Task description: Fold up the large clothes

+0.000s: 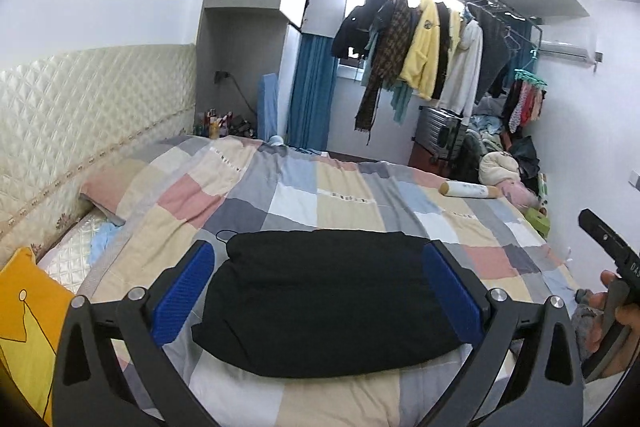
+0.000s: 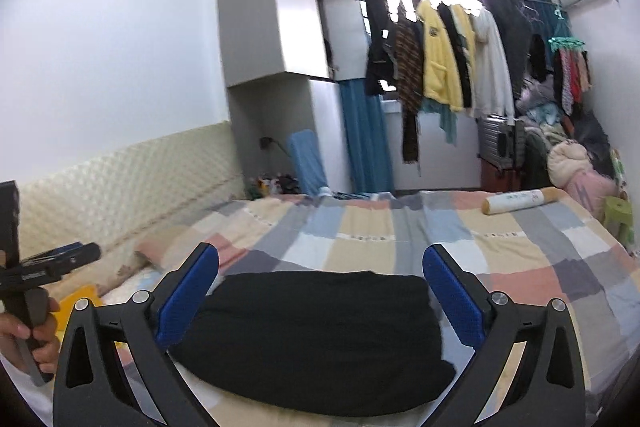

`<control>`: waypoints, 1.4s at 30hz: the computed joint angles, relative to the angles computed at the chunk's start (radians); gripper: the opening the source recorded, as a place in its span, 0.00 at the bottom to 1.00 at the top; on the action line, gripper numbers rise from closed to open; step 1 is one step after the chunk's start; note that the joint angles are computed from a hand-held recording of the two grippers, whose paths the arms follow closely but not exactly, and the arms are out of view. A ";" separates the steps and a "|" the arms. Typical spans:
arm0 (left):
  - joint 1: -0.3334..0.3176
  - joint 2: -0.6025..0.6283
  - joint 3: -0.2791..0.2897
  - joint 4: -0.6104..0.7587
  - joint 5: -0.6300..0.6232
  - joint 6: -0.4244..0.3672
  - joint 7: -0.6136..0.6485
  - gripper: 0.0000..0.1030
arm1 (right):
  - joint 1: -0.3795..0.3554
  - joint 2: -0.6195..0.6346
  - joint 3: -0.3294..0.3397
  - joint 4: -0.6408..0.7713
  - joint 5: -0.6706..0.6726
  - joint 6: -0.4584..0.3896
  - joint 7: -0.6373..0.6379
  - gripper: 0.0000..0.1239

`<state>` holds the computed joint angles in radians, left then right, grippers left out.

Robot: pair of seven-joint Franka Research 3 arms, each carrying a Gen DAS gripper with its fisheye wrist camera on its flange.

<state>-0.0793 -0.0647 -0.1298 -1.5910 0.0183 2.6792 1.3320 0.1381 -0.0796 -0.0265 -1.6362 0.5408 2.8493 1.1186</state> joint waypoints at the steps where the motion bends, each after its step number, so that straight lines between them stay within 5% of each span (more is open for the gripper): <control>1: 0.000 -0.018 -0.002 -0.025 0.007 0.015 -0.006 1.00 | 0.006 -0.016 0.004 -0.026 0.012 0.019 -0.010 0.83; 7: -0.010 -0.086 -0.008 -0.123 0.048 0.055 -0.040 1.00 | 0.052 -0.095 0.009 -0.153 0.067 0.077 -0.041 0.83; 15: -0.042 -0.131 0.001 -0.211 0.034 0.063 -0.053 1.00 | 0.040 -0.160 0.054 -0.283 -0.094 0.127 0.089 0.83; 42: -0.038 -0.085 -0.023 -0.244 0.129 -0.022 -0.145 1.00 | -0.020 -0.157 0.078 -0.421 -0.334 0.083 0.400 0.83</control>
<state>-0.1177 -0.1494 -0.1526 -1.8354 0.1469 2.6568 1.1868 0.1180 -0.2368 0.0519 -2.0574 0.2072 2.9324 1.5185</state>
